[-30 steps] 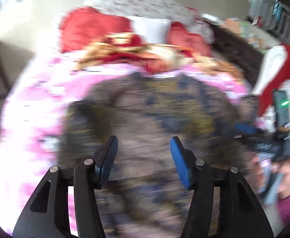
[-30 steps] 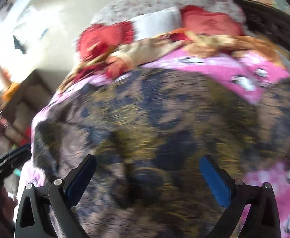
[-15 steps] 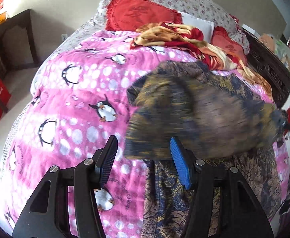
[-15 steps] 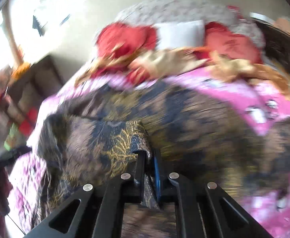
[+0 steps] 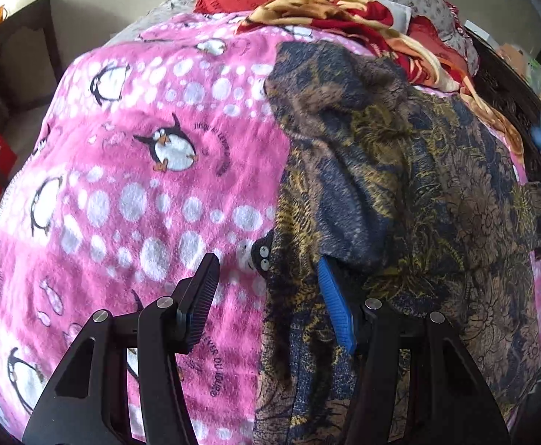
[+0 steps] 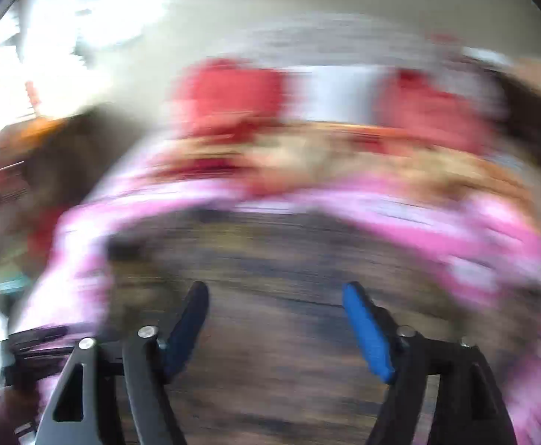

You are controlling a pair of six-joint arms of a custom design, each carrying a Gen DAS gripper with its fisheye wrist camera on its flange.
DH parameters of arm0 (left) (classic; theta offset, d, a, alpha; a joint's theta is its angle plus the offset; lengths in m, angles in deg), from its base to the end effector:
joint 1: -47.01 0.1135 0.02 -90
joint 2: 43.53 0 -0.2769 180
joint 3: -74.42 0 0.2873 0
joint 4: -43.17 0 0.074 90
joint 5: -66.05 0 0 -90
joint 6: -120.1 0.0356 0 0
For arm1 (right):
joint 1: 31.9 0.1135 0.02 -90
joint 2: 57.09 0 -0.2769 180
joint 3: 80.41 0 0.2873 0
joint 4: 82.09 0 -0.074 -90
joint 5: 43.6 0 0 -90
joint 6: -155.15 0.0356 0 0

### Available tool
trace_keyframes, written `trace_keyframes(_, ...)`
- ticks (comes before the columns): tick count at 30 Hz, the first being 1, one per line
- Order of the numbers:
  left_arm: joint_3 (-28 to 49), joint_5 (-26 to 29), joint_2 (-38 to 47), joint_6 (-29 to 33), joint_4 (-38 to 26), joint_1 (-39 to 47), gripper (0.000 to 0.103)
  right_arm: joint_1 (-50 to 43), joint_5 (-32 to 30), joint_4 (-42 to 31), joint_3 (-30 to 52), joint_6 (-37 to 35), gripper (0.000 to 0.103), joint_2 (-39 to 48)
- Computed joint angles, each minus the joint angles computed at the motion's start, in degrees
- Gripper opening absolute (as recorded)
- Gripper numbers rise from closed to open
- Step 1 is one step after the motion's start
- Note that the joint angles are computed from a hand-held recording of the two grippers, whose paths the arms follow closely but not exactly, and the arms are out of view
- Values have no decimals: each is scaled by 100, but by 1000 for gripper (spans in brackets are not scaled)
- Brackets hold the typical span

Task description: Fold small clothes

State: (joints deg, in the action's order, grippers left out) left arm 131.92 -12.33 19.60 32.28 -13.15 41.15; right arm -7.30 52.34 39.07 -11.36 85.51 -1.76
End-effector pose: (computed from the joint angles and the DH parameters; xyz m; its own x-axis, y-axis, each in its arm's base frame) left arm 0.2300 -0.0308 0.2362 -0.8699 0.1267 -0.4767 0.2275 0.9606 -0.1597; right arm 0.2005 0.0877 0.3318 -0.7250 0.0487 -0.6871 -0.1018 0.9790 0.1768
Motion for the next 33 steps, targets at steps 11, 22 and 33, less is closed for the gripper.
trace_keyframes(11, -237, 575, -103, 245, 205, 519, 55, 1246, -918, 383, 3468, -1287, 3, 5211)
trace_keyframes(22, 258, 1201, -445, 528, -8, 1311, 55, 712, -2440, 1796, 3342, -120, 26, 5624)
trace_keyframes(33, 338, -97, 618, -133, 531, 221, 55, 637, -534, 1334, 1270, -1462, 59, 3372)
